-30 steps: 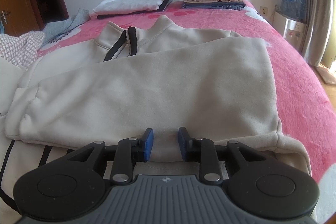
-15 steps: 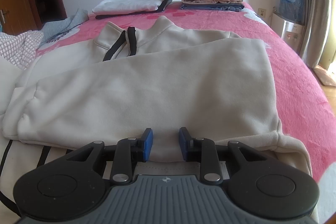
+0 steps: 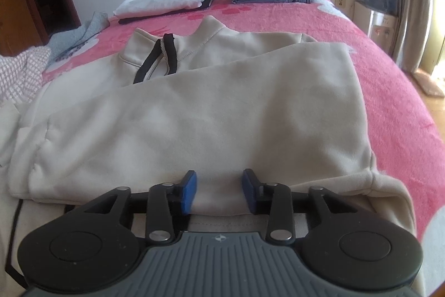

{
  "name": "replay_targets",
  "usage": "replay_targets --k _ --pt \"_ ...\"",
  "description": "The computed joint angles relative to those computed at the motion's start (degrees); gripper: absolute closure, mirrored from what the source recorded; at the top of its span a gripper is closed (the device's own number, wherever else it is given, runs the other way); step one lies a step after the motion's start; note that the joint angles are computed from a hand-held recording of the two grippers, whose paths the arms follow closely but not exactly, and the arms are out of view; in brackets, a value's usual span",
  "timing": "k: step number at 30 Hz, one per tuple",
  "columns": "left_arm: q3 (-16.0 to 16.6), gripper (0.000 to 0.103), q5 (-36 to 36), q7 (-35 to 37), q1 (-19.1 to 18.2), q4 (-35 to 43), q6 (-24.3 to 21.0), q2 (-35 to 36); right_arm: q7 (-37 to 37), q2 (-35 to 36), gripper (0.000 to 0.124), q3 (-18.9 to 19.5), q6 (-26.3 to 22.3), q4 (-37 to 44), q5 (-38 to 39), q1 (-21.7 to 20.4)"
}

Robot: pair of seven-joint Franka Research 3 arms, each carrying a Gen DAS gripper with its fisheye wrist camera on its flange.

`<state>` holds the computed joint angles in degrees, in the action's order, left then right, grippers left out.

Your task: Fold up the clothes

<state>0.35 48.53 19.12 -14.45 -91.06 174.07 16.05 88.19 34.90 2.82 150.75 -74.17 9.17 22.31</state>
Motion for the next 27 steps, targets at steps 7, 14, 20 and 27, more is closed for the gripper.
replay_targets --k 7,14,20,27 --pt "1.7 0.067 11.1 -10.0 1.1 -18.8 1.2 -11.3 -4.5 2.3 0.062 0.7 -7.2 6.4 -0.6 -0.2" --pt "-2.1 0.065 2.3 -6.6 6.1 -29.5 -7.4 -17.9 -6.1 4.4 0.063 0.9 -6.6 14.3 -0.6 0.4" --pt "-7.2 0.065 -2.9 -6.5 9.2 -31.4 -17.2 -21.9 -22.1 4.4 0.063 10.6 -7.2 19.2 9.6 -1.8" --pt "-12.3 0.045 0.1 -16.5 14.6 -38.2 -27.3 -32.7 -31.9 8.9 0.062 14.0 -18.7 30.0 17.6 1.6"
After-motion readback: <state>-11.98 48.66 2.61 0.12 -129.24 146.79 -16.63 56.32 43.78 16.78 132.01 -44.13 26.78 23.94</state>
